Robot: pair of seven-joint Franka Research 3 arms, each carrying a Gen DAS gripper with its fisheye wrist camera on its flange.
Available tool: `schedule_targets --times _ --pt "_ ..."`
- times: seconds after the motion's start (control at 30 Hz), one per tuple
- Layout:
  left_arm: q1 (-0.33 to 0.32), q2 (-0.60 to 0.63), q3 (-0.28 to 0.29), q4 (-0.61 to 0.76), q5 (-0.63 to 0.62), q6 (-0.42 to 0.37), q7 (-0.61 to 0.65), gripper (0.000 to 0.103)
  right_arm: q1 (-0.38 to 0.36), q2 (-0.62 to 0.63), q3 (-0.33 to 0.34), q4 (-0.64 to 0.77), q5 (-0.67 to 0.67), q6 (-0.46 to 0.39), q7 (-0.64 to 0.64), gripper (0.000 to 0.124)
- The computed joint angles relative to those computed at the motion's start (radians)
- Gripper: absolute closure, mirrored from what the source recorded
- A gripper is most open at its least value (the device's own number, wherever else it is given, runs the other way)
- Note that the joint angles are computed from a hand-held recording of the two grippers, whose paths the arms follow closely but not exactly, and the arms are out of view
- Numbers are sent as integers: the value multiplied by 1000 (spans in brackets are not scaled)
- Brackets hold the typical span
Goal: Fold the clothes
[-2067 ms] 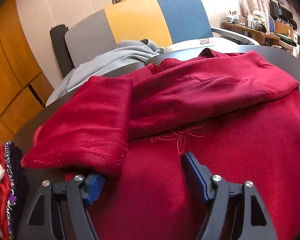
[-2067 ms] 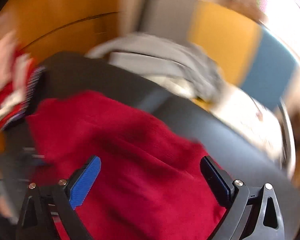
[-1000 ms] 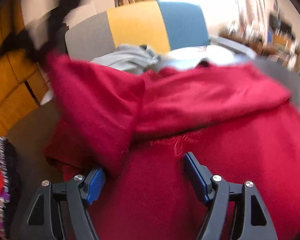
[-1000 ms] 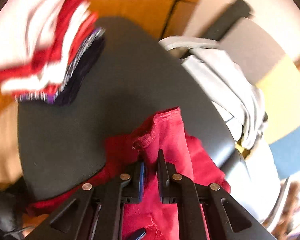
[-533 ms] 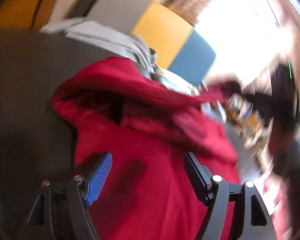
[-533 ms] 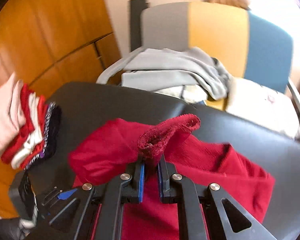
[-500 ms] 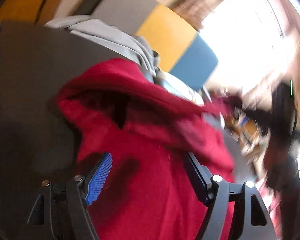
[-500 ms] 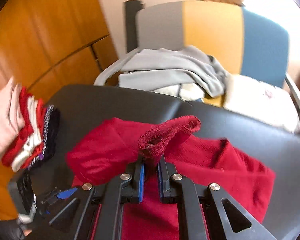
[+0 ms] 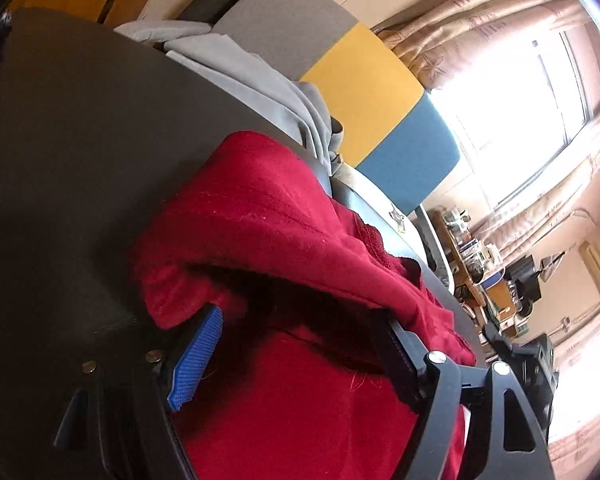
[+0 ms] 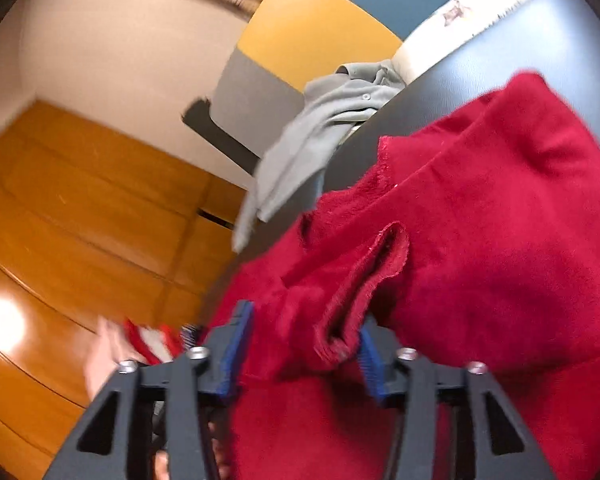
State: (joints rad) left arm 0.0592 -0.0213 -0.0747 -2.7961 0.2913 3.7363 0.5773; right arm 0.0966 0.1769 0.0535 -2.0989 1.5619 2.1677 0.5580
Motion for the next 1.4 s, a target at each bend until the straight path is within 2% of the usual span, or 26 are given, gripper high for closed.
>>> schedule_targets --times 0.1,0.13,0.23,0.27,0.33,0.4,0.5,0.63,0.7,0.77,0.9,0.97,1.03,1.07,1.2,1.23,1.33,1.4 --pt "-21 -24 -31 -12 -107 -56 147 26 21 21 10 26 -32 57 33 66" --pt "-26 -33 -37 -12 -134 -75 176 26 31 28 15 34 -55 85 45 70" --pt "-33 -59 -59 -5 -225 -138 268 26 63 38 27 48 -140 190 93 110" --pt "-34 -68 -66 -9 -248 -145 298 26 74 40 30 51 -174 229 114 113" --pt "-34 -81 -81 -16 -290 -152 347 26 77 18 39 43 -175 265 91 113" --pt "-39 -88 -76 -21 -287 -157 356 26 71 -14 40 44 -147 263 44 113" --pt "-35 -99 -99 -9 -333 -193 403 26 74 -60 35 71 -118 255 -25 113" --pt "-1 -91 -162 50 -456 -254 523 26 89 -95 24 136 -127 252 -66 113" --pt "23 -83 -201 82 -531 -286 595 26 98 -98 22 169 -130 272 -72 113" --pt "33 -72 -217 106 -565 -322 628 26 106 -103 23 194 -126 300 -84 113" --pt "52 -73 -295 96 -697 -287 738 26 92 -99 5 198 -186 235 -25 112" --pt "52 -60 -329 98 -789 -285 813 26 78 -96 -5 162 -205 201 8 104" --pt "27 -50 -314 96 -812 -289 824 26 53 -79 -17 120 -185 107 66 95" --pt "29 -49 -335 101 -876 -280 876 25 39 -67 -23 102 -176 57 95 91" --pt "23 -31 -382 141 -1098 -279 1074 25 19 -26 -20 10 -154 35 161 89" --pt "16 -25 -384 150 -1141 -276 1113 25 20 -17 -16 1 -152 55 174 89" --pt "-18 -16 -349 155 -1145 -270 1123 25 22 6 -6 -1 -144 104 230 89" --pt "-46 -17 -304 140 -1067 -263 1056 24 14 17 1 3 -126 81 248 86"
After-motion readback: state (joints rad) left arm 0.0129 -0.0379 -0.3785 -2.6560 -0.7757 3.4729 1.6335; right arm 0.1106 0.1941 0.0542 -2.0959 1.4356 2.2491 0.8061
